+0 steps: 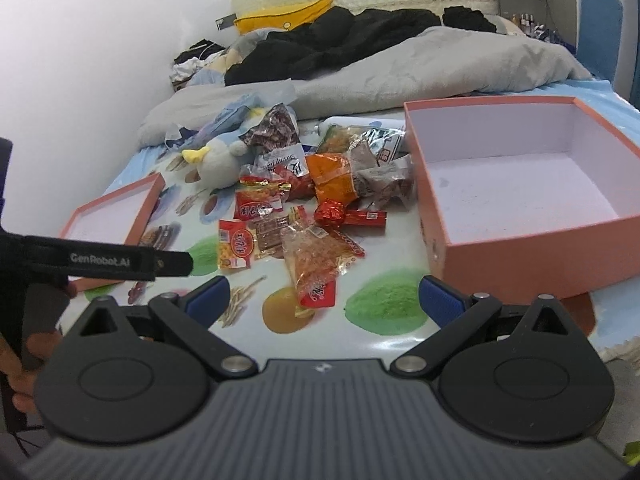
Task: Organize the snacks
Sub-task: 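Lower the left tool onto the brown jerky pack while the right tool lowers onto a clear snack bag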
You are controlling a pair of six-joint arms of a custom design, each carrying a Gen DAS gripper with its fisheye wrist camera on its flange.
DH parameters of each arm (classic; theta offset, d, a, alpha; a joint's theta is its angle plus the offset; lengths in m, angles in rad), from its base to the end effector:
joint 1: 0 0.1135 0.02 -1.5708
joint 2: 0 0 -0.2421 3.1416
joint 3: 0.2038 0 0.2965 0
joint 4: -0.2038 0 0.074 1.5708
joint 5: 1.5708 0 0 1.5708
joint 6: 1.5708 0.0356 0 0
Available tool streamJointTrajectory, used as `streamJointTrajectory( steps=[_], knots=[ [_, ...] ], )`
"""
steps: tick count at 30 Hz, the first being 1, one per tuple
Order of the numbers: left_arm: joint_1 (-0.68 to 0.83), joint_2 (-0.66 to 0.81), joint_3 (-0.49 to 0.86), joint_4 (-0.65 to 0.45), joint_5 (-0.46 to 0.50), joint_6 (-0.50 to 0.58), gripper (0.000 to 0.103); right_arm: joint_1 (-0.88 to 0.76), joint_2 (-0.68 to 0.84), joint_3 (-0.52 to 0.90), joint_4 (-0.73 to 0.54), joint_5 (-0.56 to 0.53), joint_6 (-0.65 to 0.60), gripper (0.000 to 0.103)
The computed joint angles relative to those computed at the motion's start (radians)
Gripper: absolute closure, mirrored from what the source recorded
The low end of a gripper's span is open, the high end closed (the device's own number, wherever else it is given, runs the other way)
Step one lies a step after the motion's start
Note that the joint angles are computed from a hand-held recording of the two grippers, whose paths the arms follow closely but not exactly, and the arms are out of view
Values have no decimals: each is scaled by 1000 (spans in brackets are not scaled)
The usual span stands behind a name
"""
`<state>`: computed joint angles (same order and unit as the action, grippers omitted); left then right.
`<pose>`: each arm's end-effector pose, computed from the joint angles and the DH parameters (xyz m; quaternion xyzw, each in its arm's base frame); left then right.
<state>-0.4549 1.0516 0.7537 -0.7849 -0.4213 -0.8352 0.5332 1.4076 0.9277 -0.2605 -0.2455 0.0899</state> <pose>0.2265 -0.0946 0.2018 -0.2290 0.9223 0.0201 0.3108 0.2936 0.1833 0.1983 -0.2478 0.8751 0.2294 0.3467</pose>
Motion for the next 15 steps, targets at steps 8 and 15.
streamJointTrajectory(
  steps=[8,15],
  knots=[
    [202,194,21,199,148,168,0,41,263,189,17,37,-9,0],
    [386,469,124,380,303,353,0,63,586,497,-50,4,-108,0]
  ],
)
